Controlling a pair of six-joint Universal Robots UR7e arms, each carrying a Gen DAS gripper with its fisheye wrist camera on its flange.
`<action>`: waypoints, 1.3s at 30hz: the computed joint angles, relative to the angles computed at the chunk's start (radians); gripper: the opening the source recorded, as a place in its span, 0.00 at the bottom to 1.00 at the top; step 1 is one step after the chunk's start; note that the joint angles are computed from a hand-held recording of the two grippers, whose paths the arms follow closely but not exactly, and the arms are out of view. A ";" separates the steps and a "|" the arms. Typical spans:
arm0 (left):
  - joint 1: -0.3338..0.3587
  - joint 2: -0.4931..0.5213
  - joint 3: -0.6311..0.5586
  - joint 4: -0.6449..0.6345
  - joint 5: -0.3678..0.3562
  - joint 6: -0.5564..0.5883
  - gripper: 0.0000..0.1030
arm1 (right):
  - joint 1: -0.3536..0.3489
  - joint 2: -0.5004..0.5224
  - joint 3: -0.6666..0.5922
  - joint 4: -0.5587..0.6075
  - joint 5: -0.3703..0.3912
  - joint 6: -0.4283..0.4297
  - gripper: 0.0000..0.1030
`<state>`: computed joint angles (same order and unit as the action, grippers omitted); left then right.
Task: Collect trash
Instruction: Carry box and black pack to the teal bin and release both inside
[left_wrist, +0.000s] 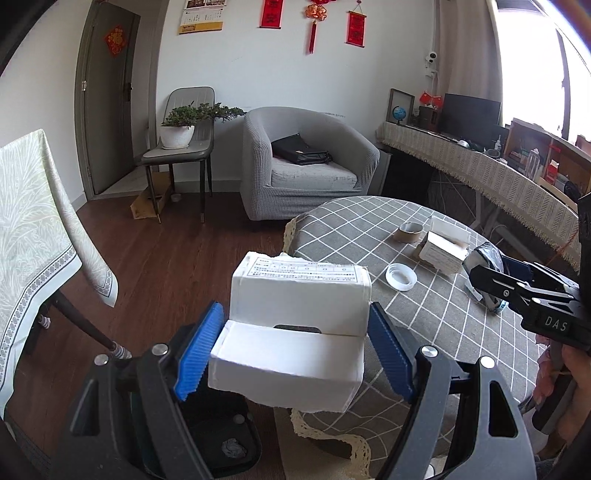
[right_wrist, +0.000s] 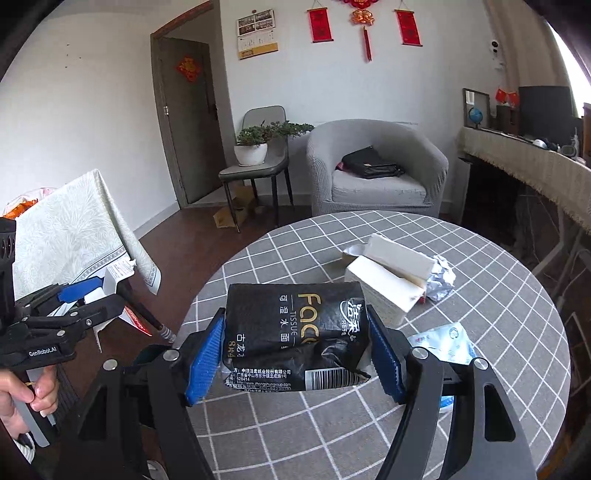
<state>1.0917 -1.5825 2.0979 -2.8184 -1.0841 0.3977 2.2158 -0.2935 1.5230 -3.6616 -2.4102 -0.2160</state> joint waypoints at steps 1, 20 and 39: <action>0.010 -0.005 -0.004 0.006 0.002 0.002 0.78 | 0.001 0.009 -0.017 0.017 0.009 0.002 0.70; 0.239 -0.008 -0.132 0.106 0.063 0.027 0.78 | 0.023 0.200 -0.361 0.346 0.225 0.056 0.70; 0.396 0.044 -0.185 0.299 0.077 0.045 0.79 | 0.011 0.368 -0.666 0.708 0.293 0.144 0.70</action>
